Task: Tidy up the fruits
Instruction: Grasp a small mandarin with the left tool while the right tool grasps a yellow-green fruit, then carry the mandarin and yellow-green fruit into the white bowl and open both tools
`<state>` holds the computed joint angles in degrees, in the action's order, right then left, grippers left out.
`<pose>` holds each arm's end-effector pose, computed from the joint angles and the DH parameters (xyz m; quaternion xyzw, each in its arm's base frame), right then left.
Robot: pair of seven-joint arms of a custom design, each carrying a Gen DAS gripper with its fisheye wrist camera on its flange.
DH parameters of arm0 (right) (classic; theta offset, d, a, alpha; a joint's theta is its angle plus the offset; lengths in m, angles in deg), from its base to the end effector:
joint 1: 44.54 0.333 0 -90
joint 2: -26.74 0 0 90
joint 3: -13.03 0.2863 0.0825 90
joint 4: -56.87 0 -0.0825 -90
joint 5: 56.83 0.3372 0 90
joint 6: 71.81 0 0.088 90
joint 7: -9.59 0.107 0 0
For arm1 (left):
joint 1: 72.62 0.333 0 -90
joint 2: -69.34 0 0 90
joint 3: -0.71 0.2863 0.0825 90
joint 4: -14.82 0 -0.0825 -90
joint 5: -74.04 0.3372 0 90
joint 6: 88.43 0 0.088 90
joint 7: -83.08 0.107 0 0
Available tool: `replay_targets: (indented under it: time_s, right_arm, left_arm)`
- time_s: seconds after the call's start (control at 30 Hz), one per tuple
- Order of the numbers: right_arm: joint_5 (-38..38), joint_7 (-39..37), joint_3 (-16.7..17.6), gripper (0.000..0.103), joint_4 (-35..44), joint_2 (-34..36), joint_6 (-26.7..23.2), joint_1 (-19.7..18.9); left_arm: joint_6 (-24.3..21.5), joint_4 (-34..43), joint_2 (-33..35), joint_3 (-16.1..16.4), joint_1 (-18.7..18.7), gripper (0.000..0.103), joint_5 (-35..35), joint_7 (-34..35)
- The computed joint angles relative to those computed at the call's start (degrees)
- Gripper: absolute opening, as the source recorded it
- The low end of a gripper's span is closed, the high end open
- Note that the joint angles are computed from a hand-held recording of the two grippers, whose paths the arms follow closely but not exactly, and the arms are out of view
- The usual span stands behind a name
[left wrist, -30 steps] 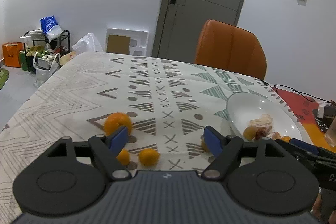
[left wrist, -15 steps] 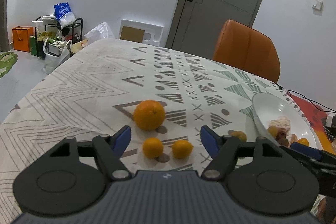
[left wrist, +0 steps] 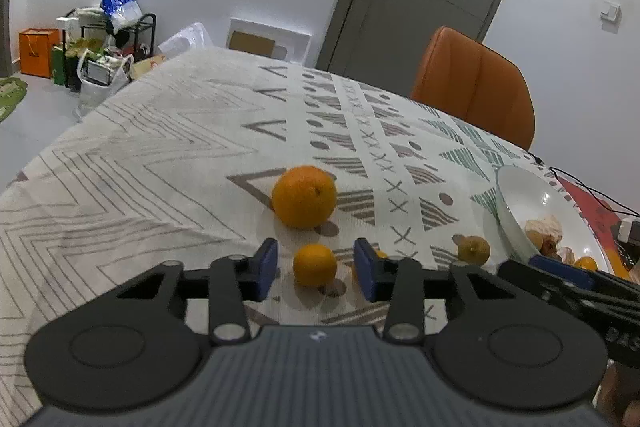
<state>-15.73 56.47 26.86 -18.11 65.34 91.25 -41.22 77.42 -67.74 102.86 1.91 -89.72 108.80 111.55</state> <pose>0.7074 0.1269 0.4353 -0.7128 0.5106 -0.1735 0.4484 0.6627 -0.2277 0.4403 -0.7112 0.5447 -0.3771 0.2351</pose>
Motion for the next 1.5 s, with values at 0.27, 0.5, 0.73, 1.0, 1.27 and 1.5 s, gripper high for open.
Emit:
replay_targets:
  time_s: [0.27,0.5,0.73,1.0,1.27,1.5]
  right_arm:
    - [-8.62,8.57,-5.02,0.047,7.17,4.67,-3.41,3.91]
    - [-15.76,12.90,-7.24,0.045,12.82,8.21,-5.25,6.00]
    - [-20.92,16.53,-8.92,0.039,16.50,10.64,-6.71,7.39]
    - [-21.90,14.06,-7.01,0.025,15.42,9.97,-6.35,6.41]
    - [-17.74,10.09,-4.68,0.025,8.94,5.00,-1.97,4.35]
    - [-13.00,6.60,-2.82,0.025,2.78,0.51,1.09,1.59]
  left_arm:
    - [2.14,-1.07,0.00,-1.37,1.43,0.023,-2.82,2.80]
    - [4.24,-2.87,-1.39,0.70,0.73,0.023,-2.25,1.19]
    - [5.24,-4.44,-2.44,1.67,0.77,0.023,-1.22,-0.61]
    - [5.27,-4.67,-2.90,1.57,0.86,0.023,-0.46,-1.12]
    - [5.84,-3.08,-2.47,0.89,0.60,0.023,-0.09,0.00]
    - [4.85,1.07,-0.10,-0.93,0.17,0.022,-1.93,3.37]
